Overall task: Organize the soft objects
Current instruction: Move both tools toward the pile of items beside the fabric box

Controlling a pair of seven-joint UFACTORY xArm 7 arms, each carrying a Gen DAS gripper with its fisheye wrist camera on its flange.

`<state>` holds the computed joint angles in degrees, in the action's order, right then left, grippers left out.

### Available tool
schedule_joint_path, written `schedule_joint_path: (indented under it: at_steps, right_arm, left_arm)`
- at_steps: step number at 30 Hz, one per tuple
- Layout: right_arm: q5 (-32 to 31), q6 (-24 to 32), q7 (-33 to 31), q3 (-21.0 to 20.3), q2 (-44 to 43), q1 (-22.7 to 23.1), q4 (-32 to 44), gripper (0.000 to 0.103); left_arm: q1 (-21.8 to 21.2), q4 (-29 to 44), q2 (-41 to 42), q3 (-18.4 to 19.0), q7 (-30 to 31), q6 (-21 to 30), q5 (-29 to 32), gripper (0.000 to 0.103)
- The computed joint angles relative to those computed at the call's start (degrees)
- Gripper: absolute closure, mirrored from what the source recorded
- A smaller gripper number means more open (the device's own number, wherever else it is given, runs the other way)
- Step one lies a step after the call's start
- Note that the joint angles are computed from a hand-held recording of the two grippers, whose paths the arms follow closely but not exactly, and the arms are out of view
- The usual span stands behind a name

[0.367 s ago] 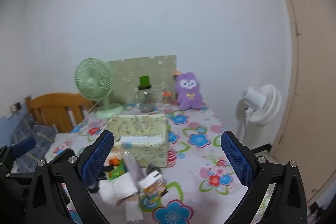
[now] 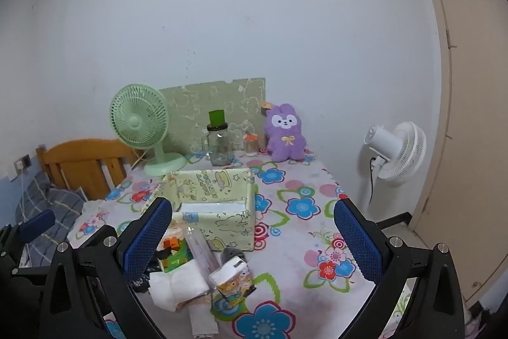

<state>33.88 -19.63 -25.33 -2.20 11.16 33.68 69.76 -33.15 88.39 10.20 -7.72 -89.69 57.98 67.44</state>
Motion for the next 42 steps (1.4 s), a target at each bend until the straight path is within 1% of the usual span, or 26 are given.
schedule_joint_path:
  at_steps: [3, 4, 5, 6, 7, 9, 10, 11, 13, 16, 18, 20, 23, 25, 31, 36, 42]
  right_arm:
    - [-3.57, 1.62, 3.62, 2.2, 0.02, -3.07, -0.11, 0.0]
    - [-6.51, 1.5, 6.0, 3.88, -0.05, -5.22, -0.67, 0.0]
    - [-7.55, 1.77, 7.11, 3.84, -0.07, -5.46, -0.71, 0.0]
    - [-7.2, 1.86, 7.04, 2.54, -0.25, -4.26, -0.76, 0.0]
    - [-5.17, 1.53, 5.6, 0.09, -0.25, -1.59, -0.69, 0.0]
    - [-2.93, 1.47, 3.59, -2.08, -0.07, 0.86, -0.27, 0.0]
    - [-3.4, 1.72, 3.85, -1.58, -0.11, 0.32, -0.22, 0.0]
    - [-5.15, 1.93, 5.29, -0.03, -0.25, -1.51, -0.41, 0.0]
    - [-7.36, 1.94, 7.38, 1.35, -0.26, -3.25, -0.64, 0.0]
    - [-6.81, 1.8, 7.05, -0.28, -0.03, -1.66, -0.52, 0.0]
    - [-7.33, 2.01, 7.61, -0.13, 0.09, -2.0, -0.37, 0.0]
    - [-8.68, 1.58, 8.71, 0.78, -0.08, -2.94, -1.01, 0.0]
    - [-9.11, 2.06, 9.13, 0.51, 0.18, -2.87, -0.69, 0.0]
    - [-9.82, 2.26, 9.87, 0.66, 0.22, -3.2, -0.64, 0.0]
    - [-8.24, 2.53, 9.39, -1.65, 0.51, -0.99, -0.37, 0.0]
    - [-7.58, 3.6, 8.91, -3.69, 0.83, 0.94, 0.09, 0.0]
    - [-7.9, 3.96, 9.0, -5.26, 0.85, 2.41, 0.05, 0.0]
  left_arm:
    - [-0.05, 0.19, 0.3, 0.01, 0.29, 0.09, 0.01, 0.0]
    - [-0.01, 0.15, 0.29, 0.06, 0.41, -0.15, -0.04, 0.0]
    - [0.07, 0.0, 0.2, 0.13, 0.41, -0.58, 0.0, 0.0]
    - [0.22, -0.29, 0.04, 0.2, 0.31, -1.28, 0.04, 0.0]
    - [0.39, -0.5, -0.08, 0.24, 0.26, -1.88, 0.06, 0.0]
    - [-0.03, 0.02, 0.63, 0.14, -0.21, -0.83, 0.51, 0.0]
    - [-0.11, 0.18, 0.8, 0.2, 0.01, -0.67, 0.52, 0.0]
    - [-0.17, 0.57, 1.03, 0.22, 0.36, -0.52, 0.22, 0.0]
    - [-0.15, 0.83, 1.18, 0.44, 0.58, -0.8, -0.42, 0.0]
    - [-0.22, 0.57, 0.98, 0.68, 0.27, -0.79, -0.25, 0.0]
    - [-0.11, 0.53, 0.97, 0.76, 0.28, -0.98, -0.22, 0.0]
    - [-0.43, 0.58, 1.04, 0.76, -0.03, -0.04, 0.42, 0.0]
    - [-0.81, 0.94, 1.28, 0.8, 0.02, 1.6, 1.31, 0.0]
    - [-0.74, 1.0, 1.26, 0.83, 0.16, 1.68, 1.42, 0.0]
    - [-1.0, 0.82, 1.02, 0.7, -0.08, 3.61, 2.03, 0.0]
    - [-0.11, -0.66, -0.21, 0.49, -1.49, 2.28, 2.11, 0.0]
    - [0.65, -1.16, -0.5, 0.02, -1.61, 1.22, 1.67, 0.001]
